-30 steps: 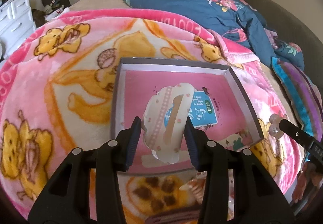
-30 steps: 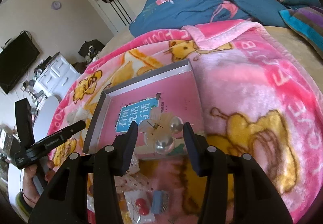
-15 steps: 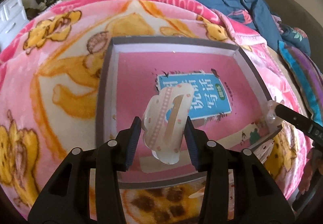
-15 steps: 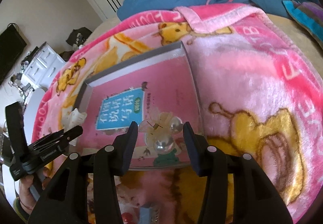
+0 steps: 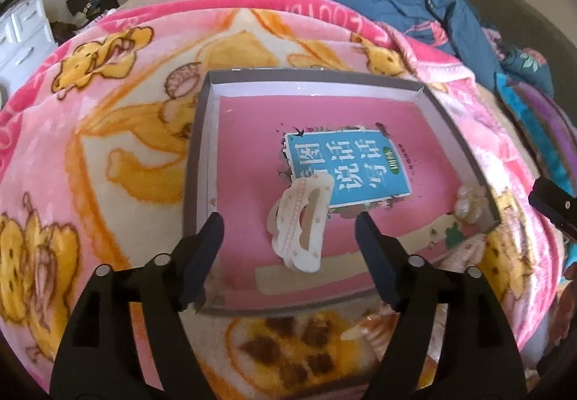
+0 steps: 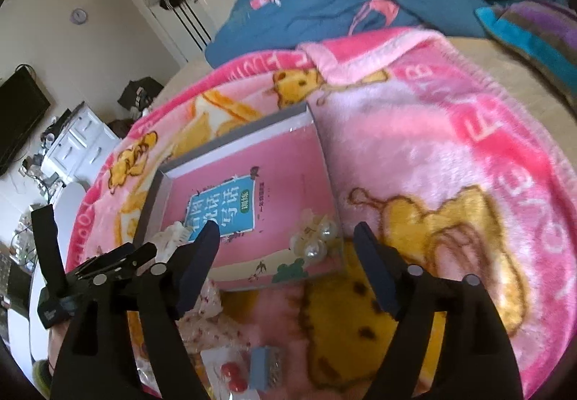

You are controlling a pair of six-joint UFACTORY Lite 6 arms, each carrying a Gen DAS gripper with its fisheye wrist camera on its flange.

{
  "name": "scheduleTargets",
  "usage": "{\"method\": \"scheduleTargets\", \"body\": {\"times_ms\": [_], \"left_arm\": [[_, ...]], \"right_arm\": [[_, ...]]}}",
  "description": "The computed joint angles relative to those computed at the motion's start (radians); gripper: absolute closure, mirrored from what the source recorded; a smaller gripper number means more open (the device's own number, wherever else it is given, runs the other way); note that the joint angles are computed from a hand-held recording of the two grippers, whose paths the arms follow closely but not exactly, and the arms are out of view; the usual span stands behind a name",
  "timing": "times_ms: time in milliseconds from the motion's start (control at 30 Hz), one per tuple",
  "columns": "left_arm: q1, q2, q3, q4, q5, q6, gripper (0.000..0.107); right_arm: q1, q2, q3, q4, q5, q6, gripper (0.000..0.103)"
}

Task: Organize jewelry
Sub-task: 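Open the left tool over the box while the right tool releases the earring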

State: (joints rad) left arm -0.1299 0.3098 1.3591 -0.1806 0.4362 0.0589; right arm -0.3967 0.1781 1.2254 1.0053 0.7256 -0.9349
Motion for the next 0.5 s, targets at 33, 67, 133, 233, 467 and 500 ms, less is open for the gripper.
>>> {"method": "scheduleTargets", "body": {"times_ms": [33, 67, 133, 233, 467, 500], "left_arm": [[0.011, -0.026, -0.023, -0.056, 0.002, 0.052, 0.032], [0.019, -0.048, -0.042, -0.09, 0.005, 0.085, 0.026], [0.027, -0.099, -0.082, -0.093, -0.005, 0.087, 0.023], [0.034, -0.157, -0.122, -0.122, -0.02, 0.099, 0.018], [0.036, -0.311, -0.219, -0.178, -0.022, 0.135, 0.013], [0.036, -0.346, -0.244, -0.188, -0.025, 0.141, 0.013]], "right_arm": [[-0.018, -0.027, -0.019, 0.008, 0.012, -0.016, 0.026], [-0.037, -0.049, -0.036, 0.017, 0.031, -0.034, 0.026], [-0.068, -0.094, -0.069, 0.028, 0.053, -0.062, 0.023], [-0.116, -0.173, -0.134, 0.039, 0.06, -0.106, 0.018], [-0.209, -0.328, -0.236, 0.036, 0.122, -0.165, 0.016], [-0.22, -0.349, -0.246, 0.035, 0.134, -0.176, 0.015]]}}
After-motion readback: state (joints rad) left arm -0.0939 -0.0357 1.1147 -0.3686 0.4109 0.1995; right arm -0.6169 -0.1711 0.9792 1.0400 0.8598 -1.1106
